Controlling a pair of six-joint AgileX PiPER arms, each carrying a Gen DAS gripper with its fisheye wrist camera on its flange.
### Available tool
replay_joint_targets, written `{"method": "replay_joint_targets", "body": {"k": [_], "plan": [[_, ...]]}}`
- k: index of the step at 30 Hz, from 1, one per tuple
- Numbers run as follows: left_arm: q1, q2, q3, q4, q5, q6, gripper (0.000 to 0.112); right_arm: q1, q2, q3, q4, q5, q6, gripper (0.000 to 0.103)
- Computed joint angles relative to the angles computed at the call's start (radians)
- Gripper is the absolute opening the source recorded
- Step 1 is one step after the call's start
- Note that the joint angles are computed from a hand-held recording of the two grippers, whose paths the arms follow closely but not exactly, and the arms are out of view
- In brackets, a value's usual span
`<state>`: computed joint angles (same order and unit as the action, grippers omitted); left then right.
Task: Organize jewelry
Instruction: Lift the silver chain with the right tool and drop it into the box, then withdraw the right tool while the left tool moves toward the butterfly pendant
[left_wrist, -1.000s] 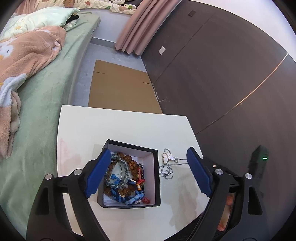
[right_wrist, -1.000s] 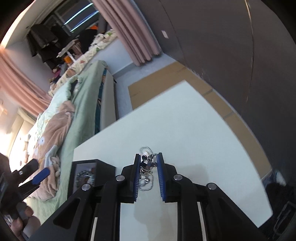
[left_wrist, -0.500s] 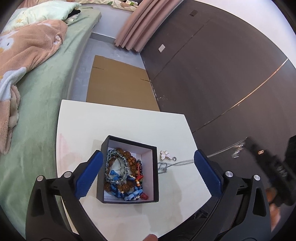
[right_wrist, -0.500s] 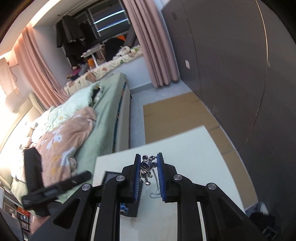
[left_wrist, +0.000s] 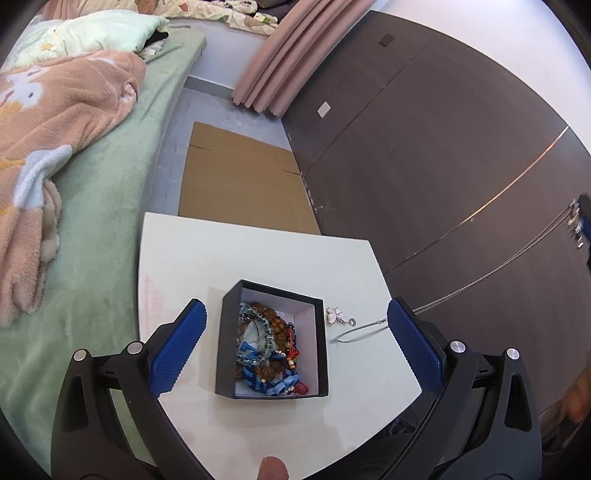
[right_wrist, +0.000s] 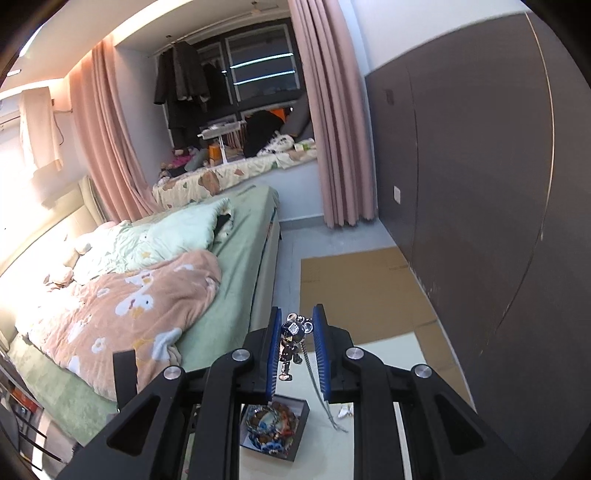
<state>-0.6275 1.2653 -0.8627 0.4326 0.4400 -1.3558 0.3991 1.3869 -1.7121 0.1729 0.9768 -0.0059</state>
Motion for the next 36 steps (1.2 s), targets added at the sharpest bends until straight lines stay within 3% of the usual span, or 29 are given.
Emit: {"method": "replay_joint_targets", "body": {"k": [10,16,23,25,26,27,29,36], "plan": [[-0.042,-0.094,0.030,0.148,0.046,-0.112,0.098,0.108,0.117,-0.398,-0.109,0.190,0.065,0.017],[-0.023,-0.163,0.080,0.173,0.024,-0.164,0.098,0.178,0.173,-0.505,-0.142,0.239,0.087,0.017],[-0.026,-0.228,0.108,0.226,0.085,-0.216,0.098,0.200,0.172,-0.375,-0.125,0.176,0.085,0.017],[-0.025,-0.242,0.114,0.222,0.094,-0.210,0.098,0.195,0.163,-0.297,-0.098,0.154,0.079,0.039],[-0.026,-0.246,0.113,0.220,0.101,-0.206,0.098,0.196,0.152,-0.249,-0.091,0.133,0.076,0.073],[-0.028,-0.248,0.112,0.221,0.108,-0.207,0.098,0.197,0.130,-0.183,-0.090,0.091,0.073,0.080],[-0.033,-0.247,0.109,0.230,0.118,-0.217,0.098,0.196,0.084,-0.055,-0.102,0.016,0.058,0.076],[-0.082,-0.163,0.044,0.238,0.140,-0.209,0.098,0.008,0.029,0.173,0.088,-0.053,-0.072,0.076]]}}
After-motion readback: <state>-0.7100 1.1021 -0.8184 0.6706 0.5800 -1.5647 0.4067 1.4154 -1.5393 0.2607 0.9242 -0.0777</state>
